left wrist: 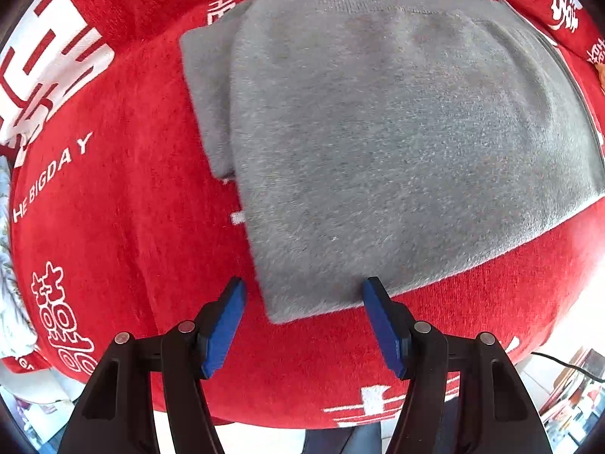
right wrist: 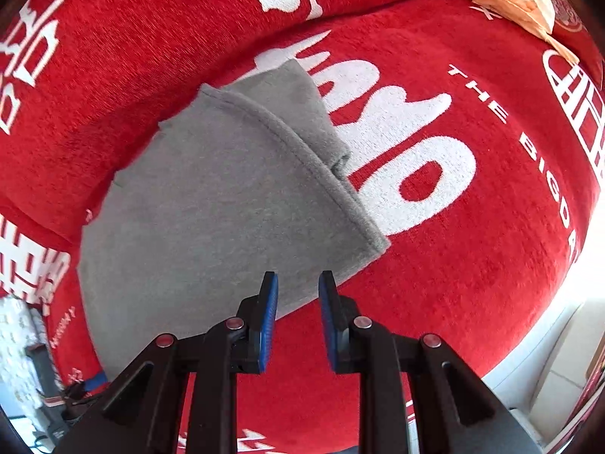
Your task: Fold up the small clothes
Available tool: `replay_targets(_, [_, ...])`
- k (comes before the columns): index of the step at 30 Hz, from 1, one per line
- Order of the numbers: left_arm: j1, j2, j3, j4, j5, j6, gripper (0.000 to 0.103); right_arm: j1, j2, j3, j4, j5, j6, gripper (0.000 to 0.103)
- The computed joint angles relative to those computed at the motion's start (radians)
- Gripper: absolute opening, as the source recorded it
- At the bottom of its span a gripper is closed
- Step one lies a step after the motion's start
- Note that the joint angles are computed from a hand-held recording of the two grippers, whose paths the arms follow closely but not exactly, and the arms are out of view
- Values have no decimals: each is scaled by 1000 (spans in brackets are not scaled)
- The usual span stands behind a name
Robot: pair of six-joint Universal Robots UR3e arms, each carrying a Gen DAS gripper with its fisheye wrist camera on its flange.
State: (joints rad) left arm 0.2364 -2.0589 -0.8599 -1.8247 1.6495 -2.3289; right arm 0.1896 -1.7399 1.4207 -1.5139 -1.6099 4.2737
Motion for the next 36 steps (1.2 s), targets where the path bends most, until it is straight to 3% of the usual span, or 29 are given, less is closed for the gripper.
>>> replay_targets(11, [29,9,128,-137,-68,70,66,85,137,-189,32,1,51,25])
replay_targets(16, [34,-22,241,-245,-107,78,67,113,199,-249,24,13,43,41])
replay_targets(22, [29,6,221,-240,-121,36,69,139,250,-276,-9,43,33,41])
replay_targets(23, [32,10,211,-230,-123,28,78,144,258,-277,-18,49,29,41])
replay_targets(24, [31,13,212,-227,-126,21,96,144,262,-277,-21,54,24,44])
replay_targets(25, [35,21,196,-203,-133,19,102,148,266,-277,-25,58,22,47])
replay_targets(29, [50,46,136,-124,-154,26,102,153,270,-238,-69,96,13,50])
replay_targets(33, [51,19,135,-102,-148,3,102,153,271,-178,-131,149,5,65])
replay_targets(36, [45,27,96,-60,-147,-14,102,144,251,-82,-251,208,24,65])
